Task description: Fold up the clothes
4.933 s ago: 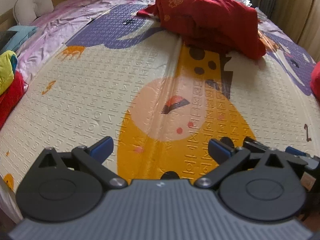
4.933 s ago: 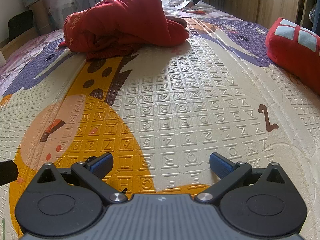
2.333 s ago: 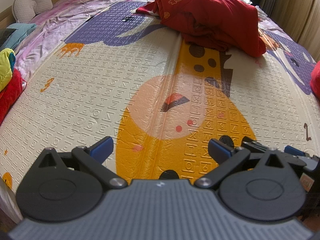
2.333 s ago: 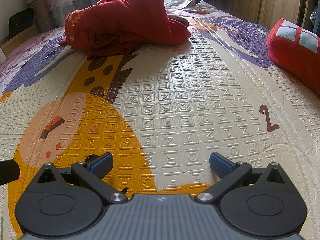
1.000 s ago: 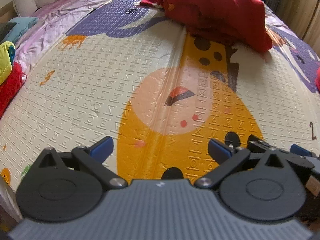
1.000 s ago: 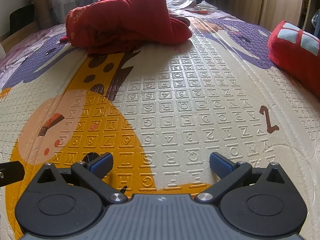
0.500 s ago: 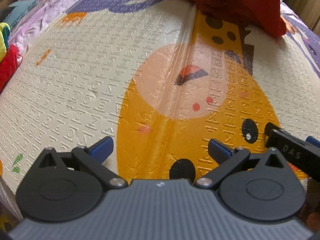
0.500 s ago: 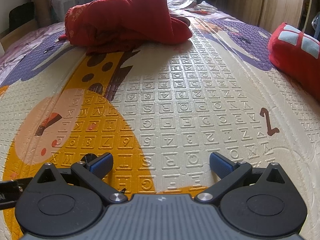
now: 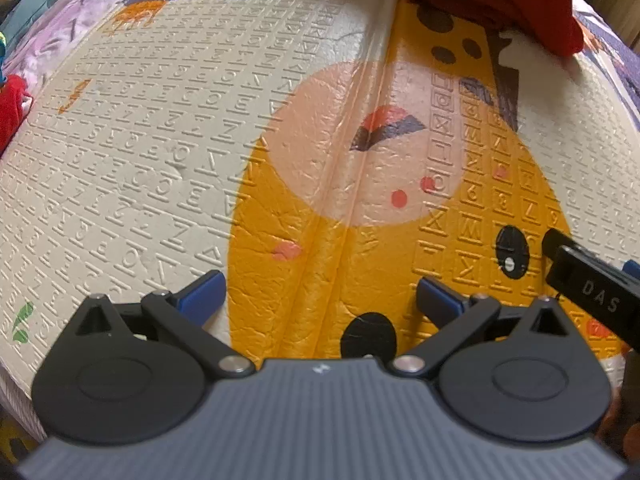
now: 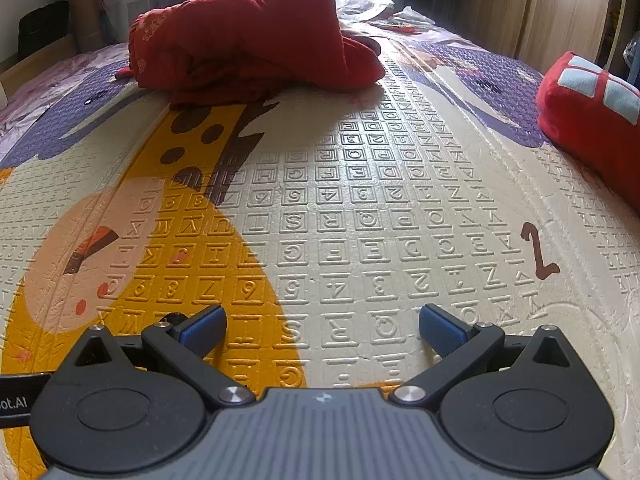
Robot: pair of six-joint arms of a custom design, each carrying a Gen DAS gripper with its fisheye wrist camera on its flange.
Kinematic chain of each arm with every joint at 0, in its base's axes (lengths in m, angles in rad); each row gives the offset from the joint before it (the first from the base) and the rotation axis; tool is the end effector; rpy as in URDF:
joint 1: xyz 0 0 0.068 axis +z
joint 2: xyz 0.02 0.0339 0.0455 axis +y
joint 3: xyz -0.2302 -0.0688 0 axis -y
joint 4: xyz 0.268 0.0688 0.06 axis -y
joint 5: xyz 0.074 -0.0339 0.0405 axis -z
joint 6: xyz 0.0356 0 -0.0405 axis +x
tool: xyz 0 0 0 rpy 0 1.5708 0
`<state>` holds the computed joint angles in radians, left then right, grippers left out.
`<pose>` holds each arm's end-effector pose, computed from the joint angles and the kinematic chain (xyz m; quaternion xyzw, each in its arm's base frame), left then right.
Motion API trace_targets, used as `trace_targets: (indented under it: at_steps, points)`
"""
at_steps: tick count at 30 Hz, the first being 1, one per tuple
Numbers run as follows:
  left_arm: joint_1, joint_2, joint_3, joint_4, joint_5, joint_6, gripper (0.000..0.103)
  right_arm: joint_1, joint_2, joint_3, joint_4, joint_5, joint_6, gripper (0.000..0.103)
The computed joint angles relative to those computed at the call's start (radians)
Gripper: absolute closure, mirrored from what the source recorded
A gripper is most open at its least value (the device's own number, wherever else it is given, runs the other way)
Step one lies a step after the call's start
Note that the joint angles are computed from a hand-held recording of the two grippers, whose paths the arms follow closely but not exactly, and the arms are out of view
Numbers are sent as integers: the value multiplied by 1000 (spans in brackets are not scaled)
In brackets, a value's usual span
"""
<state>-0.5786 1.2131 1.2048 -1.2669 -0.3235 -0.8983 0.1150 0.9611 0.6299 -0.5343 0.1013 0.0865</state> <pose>0.2065 -0.1214 0.2838 -0.1788 0.9600 0.0200 0.2147 0.2309 0.0231 0.1885 0.0041 0.9374 -0.0126 0.3480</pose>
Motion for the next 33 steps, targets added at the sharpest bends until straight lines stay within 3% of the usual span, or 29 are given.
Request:
trace_targets:
  at_steps: [33]
  points:
    - [-72, -18, -37, 19, -101, -50, 0, 1, -31, -51, 56, 2, -33, 0]
